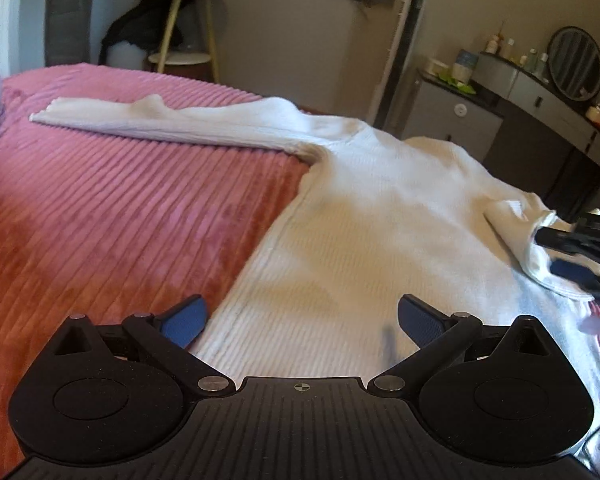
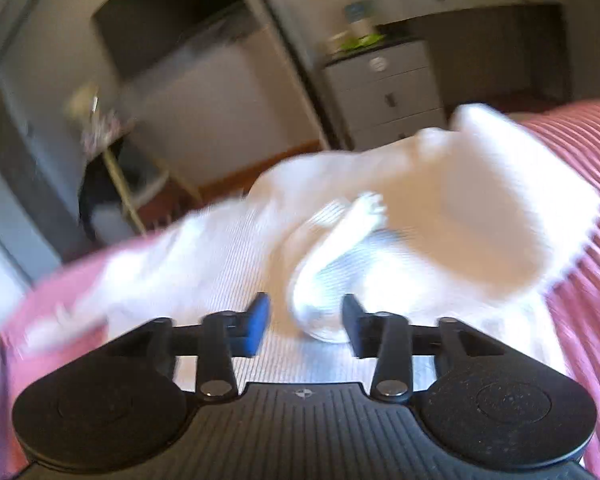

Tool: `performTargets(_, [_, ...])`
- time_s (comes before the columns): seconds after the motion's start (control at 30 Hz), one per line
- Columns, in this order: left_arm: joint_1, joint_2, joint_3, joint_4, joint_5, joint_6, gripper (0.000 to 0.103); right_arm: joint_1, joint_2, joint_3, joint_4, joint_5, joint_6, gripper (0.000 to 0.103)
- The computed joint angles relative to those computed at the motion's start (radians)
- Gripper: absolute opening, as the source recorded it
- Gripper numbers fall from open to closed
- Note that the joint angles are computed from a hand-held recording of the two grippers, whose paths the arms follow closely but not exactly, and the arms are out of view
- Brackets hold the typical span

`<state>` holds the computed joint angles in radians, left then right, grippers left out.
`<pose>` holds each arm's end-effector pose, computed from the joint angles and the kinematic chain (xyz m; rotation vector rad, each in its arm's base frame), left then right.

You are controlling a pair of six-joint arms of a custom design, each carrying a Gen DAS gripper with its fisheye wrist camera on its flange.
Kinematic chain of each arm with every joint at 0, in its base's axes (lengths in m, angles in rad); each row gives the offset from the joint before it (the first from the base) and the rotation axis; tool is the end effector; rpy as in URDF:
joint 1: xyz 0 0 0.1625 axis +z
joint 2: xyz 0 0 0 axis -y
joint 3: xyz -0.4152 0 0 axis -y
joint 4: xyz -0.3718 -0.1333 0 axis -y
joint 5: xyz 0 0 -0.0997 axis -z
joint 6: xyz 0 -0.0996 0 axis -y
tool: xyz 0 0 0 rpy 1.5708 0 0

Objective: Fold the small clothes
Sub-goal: 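Carry the sleeve across the sweater body with the right gripper and release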

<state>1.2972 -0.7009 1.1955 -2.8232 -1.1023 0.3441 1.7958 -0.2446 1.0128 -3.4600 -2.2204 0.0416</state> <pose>-0.0386 -0.7973 0.2578 0.5312 2.4427 -0.9693 0.2464 -0.7489 0.0600 -0.2666 -2.2767 1.4955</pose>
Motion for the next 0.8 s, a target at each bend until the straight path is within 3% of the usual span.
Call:
performTargets(0.13, [-0.011,-0.001,0.008,0.006,-0.009,0.071,0.103,0.016,-0.083,0.147,-0.09,-0.11,0.175,0.047])
performTargets(0.27, [-0.042,0.012,-0.033,0.085,-0.013,0.153,0.103,0.005,-0.125,0.208,-0.183,-0.119,0.294,0.047])
performTargets(0.37, [-0.065,0.037,-0.065,0.082,-0.093,0.205,0.103,-0.024,-0.117,0.214,-0.275,-0.066,0.291,0.047])
performTargets(0.43, [-0.084,0.081,-0.142,0.155,-0.136,0.206,0.103,-0.047,-0.129,0.234,-0.286,-0.03,0.296,0.047])
performTargets(0.5, [-0.101,0.141,-0.237,0.239,-0.145,0.192,0.103,-0.069,-0.133,0.235,-0.282,-0.013,0.296,0.047])
performTargets(0.8, [-0.133,0.372,-0.508,0.352,-0.14,0.338,0.103,-0.14,-0.155,0.287,-0.372,0.072,0.374,0.047])
